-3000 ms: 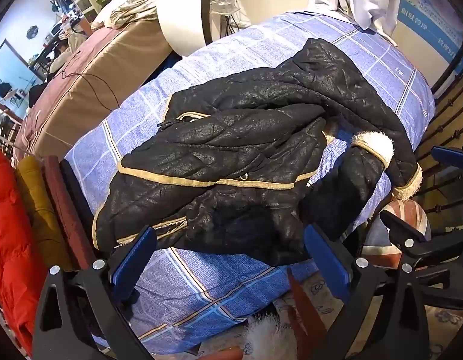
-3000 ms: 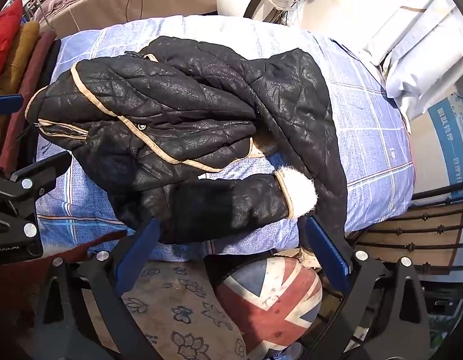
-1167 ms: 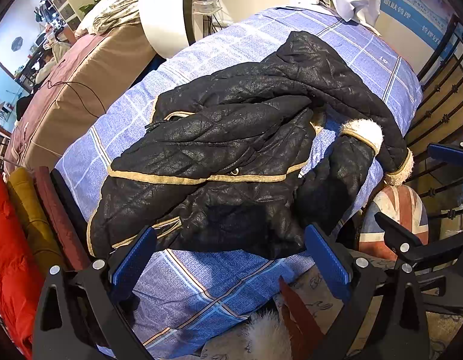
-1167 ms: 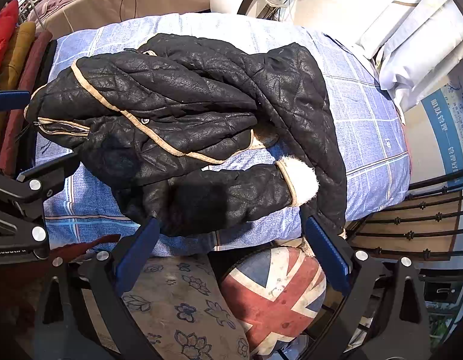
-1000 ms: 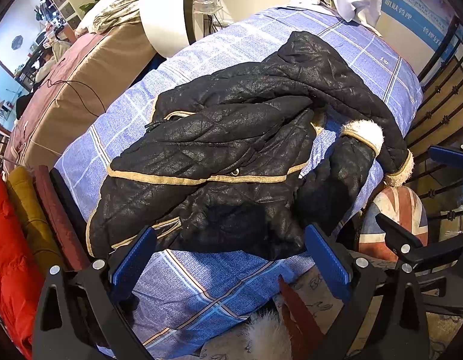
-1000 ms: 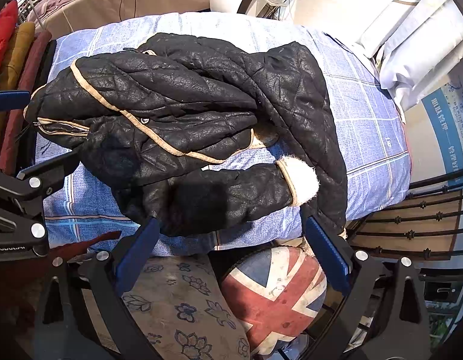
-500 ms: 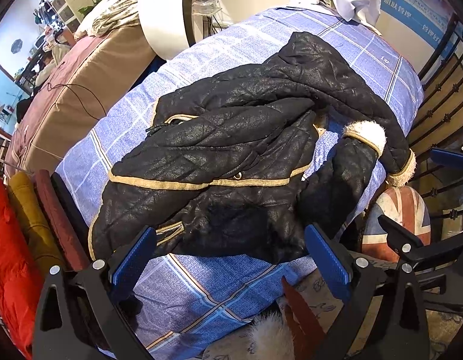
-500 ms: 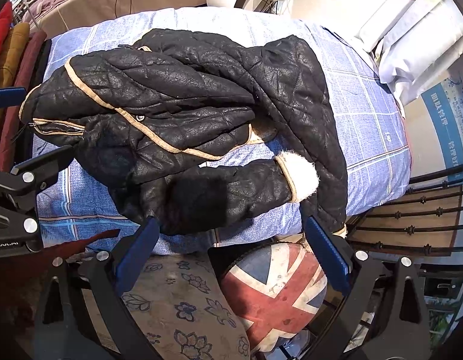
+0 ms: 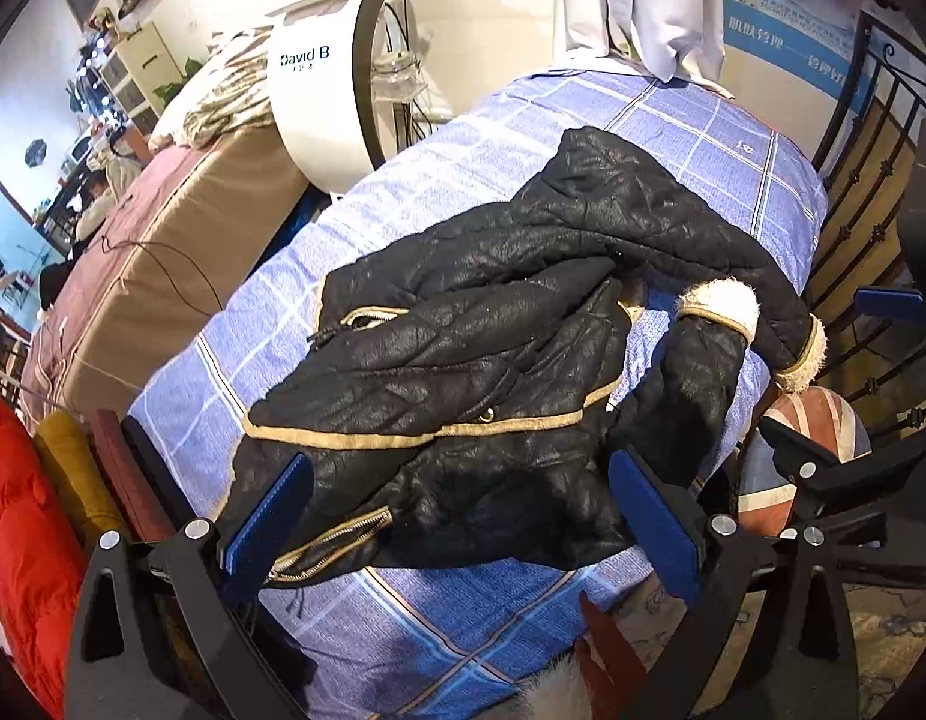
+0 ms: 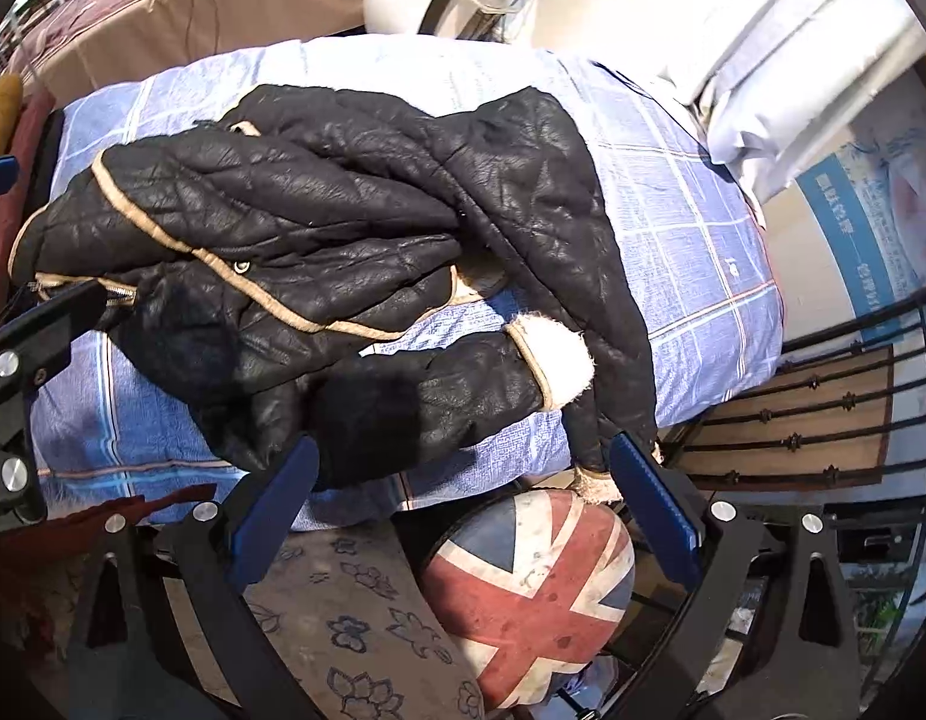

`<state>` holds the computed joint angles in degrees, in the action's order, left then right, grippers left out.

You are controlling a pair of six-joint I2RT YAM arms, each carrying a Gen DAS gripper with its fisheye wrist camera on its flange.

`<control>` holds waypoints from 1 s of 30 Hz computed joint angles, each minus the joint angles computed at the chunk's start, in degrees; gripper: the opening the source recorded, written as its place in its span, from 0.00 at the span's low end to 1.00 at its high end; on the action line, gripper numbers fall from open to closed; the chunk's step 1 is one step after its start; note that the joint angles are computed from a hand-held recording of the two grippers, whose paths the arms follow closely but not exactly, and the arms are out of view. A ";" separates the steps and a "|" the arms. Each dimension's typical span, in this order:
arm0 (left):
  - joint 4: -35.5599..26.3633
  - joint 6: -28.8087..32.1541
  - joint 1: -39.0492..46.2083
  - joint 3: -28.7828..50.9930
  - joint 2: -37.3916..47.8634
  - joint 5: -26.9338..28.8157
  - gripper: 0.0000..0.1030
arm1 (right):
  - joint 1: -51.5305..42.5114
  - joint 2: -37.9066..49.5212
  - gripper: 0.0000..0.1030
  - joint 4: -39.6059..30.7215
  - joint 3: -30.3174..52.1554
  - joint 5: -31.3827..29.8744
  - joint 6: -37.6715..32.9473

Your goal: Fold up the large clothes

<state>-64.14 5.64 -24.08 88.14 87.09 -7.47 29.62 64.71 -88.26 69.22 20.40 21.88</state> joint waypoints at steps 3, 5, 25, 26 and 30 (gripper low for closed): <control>1.68 2.39 0.39 -1.09 -0.54 0.77 0.94 | -1.78 -0.18 0.93 0.38 -0.87 -0.72 0.09; 3.11 4.82 1.03 -1.49 -0.01 1.91 0.94 | -5.49 -0.90 0.93 0.99 -1.97 -2.93 -0.75; 17.84 35.54 -13.61 34.74 49.35 -10.70 0.90 | -66.95 26.79 0.93 30.47 -23.35 -46.58 -20.13; 15.82 36.39 -14.33 39.76 53.18 -10.28 0.89 | -66.61 29.05 0.93 32.96 -24.05 -47.69 -18.39; 4.75 35.51 -14.86 61.04 66.33 -11.03 0.65 | -63.46 37.47 0.61 37.91 -24.27 -53.08 -13.54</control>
